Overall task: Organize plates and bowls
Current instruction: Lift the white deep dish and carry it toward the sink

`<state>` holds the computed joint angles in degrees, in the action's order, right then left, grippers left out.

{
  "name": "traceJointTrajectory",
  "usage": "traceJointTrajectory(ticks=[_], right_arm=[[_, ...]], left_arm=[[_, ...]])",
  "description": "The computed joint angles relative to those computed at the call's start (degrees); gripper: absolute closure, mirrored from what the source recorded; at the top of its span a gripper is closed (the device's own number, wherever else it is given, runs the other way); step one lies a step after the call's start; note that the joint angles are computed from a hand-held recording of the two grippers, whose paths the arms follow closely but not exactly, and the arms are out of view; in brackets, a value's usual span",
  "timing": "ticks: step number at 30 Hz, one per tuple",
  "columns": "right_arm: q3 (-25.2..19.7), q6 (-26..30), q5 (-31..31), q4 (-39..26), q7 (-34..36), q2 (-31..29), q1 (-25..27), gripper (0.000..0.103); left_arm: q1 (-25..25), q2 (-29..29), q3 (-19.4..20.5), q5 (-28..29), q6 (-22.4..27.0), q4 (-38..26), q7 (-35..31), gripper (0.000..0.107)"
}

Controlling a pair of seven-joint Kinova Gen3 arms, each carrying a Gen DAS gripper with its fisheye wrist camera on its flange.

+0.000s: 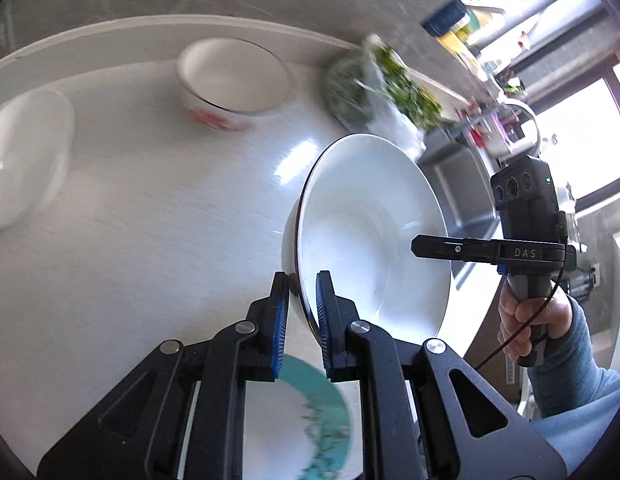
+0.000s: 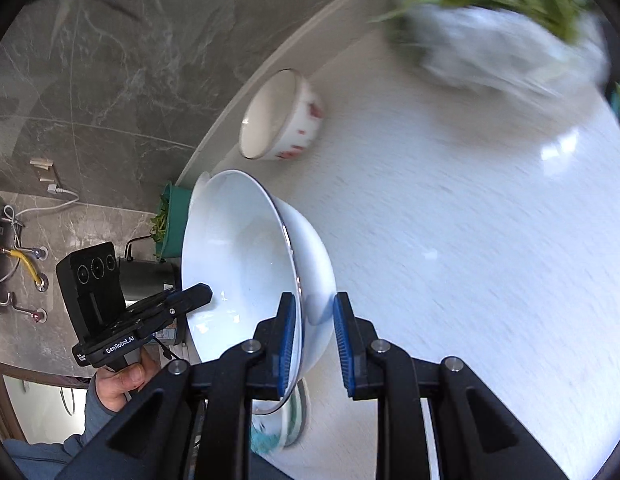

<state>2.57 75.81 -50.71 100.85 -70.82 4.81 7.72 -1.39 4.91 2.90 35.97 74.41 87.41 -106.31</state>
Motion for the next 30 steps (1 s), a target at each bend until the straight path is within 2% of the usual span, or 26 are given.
traceJointTrajectory(ticks=[7, 13, 21, 30], right_arm=[[6.3, 5.9, 2.4, 7.2, 6.2, -4.6, 6.9, 0.079], [9.7, 9.4, 5.0, 9.1, 11.2, -4.2, 11.9, 0.079], [9.1, 9.9, 6.6, 9.4, 14.7, -2.0, 14.4, 0.079], [8.3, 10.4, 7.3, 9.9, 16.4, -0.6, 15.3, 0.079]], left_arm=[[7.9, -2.0, 4.2, -2.2, -5.1, 3.2, 7.4, 0.096], [14.4, -1.5, 6.9, -4.7, -10.4, 5.6, 14.2, 0.096], [17.3, -1.1, 7.4, -7.2, -13.1, 7.4, 18.3, 0.096], [18.1, -0.9, 7.4, -8.8, -14.0, 8.3, 20.5, 0.096]])
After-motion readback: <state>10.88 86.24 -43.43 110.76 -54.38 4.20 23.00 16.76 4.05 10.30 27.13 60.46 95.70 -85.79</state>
